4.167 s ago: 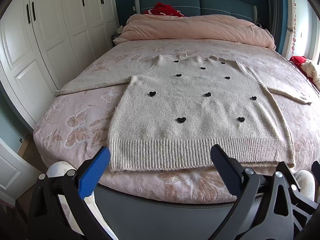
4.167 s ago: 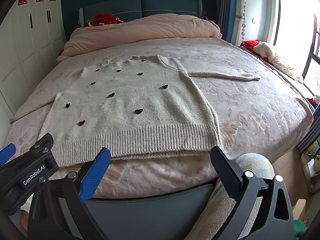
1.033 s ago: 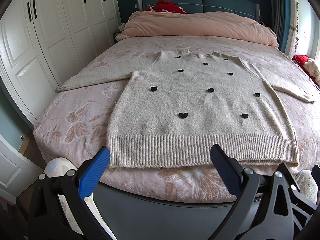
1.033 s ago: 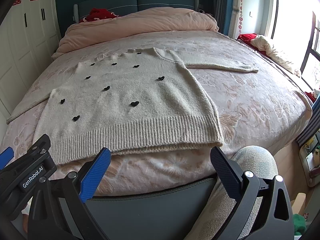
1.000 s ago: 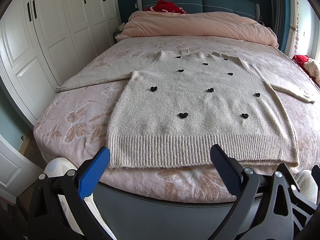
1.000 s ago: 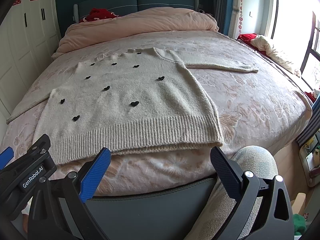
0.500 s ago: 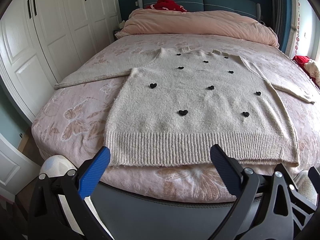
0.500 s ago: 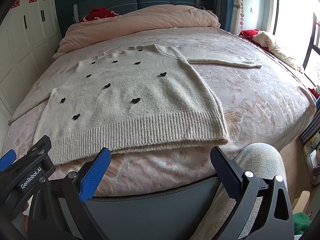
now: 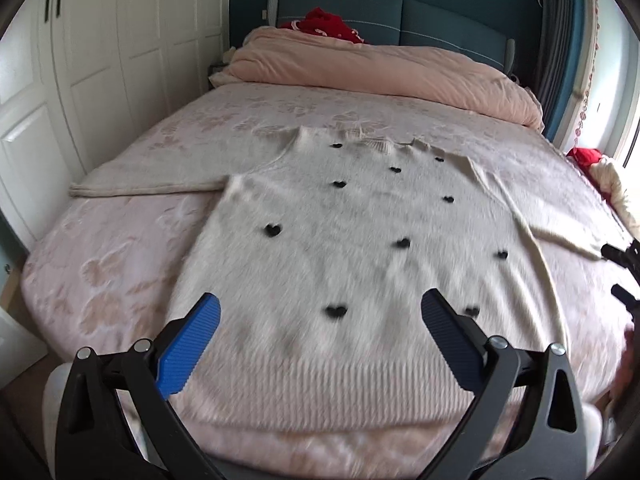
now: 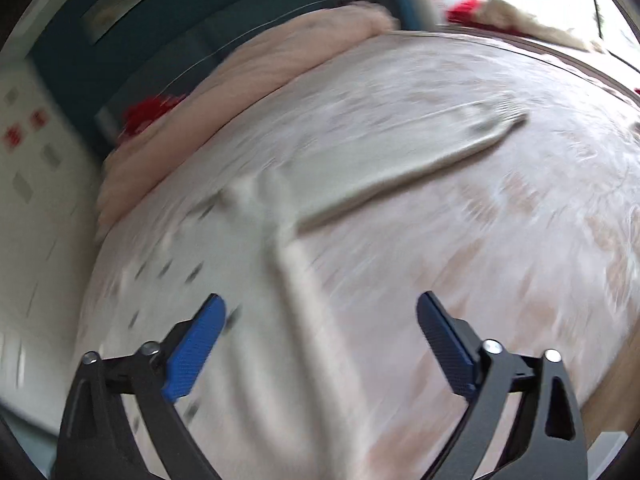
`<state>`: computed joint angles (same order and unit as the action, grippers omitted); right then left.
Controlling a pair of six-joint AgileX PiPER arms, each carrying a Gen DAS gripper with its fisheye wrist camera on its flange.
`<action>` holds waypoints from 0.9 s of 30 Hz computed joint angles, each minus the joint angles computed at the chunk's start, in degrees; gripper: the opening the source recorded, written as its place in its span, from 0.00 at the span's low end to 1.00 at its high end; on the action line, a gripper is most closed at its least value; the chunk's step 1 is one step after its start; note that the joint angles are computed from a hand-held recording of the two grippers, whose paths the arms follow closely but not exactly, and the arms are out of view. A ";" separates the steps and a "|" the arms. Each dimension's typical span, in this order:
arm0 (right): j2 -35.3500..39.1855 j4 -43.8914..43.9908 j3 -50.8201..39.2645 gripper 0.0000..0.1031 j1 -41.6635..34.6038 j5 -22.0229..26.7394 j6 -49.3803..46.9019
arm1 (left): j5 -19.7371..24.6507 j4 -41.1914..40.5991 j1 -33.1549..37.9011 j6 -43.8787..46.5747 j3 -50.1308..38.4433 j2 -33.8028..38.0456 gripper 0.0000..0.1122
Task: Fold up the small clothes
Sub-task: 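Grasp the cuff of the sleeve nearest the right gripper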
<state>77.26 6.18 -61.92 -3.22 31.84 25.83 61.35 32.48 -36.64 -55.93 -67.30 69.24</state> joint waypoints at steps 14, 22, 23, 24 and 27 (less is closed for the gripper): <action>42.80 5.59 -45.49 0.70 -25.32 9.51 -9.30 | -10.09 -6.42 7.11 2.23 -5.80 16.31 0.88; 45.74 14.46 -49.03 0.14 -25.09 7.12 -12.53 | -11.53 -7.20 7.54 3.68 -5.62 18.18 0.88; 44.42 16.55 -48.29 0.13 -24.32 5.93 -14.23 | -11.92 -7.39 7.93 3.77 -5.39 17.99 0.88; 42.84 19.03 -48.25 0.13 -22.80 5.00 -17.02 | -12.28 -7.73 8.39 3.90 -5.18 17.74 0.88; 40.38 21.36 -53.13 0.13 -15.50 5.83 -24.00 | -13.65 -8.36 9.82 4.02 -4.48 16.89 0.88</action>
<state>117.64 27.55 -115.05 -18.71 37.68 1.83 47.70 24.12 -26.82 -51.91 -71.79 86.13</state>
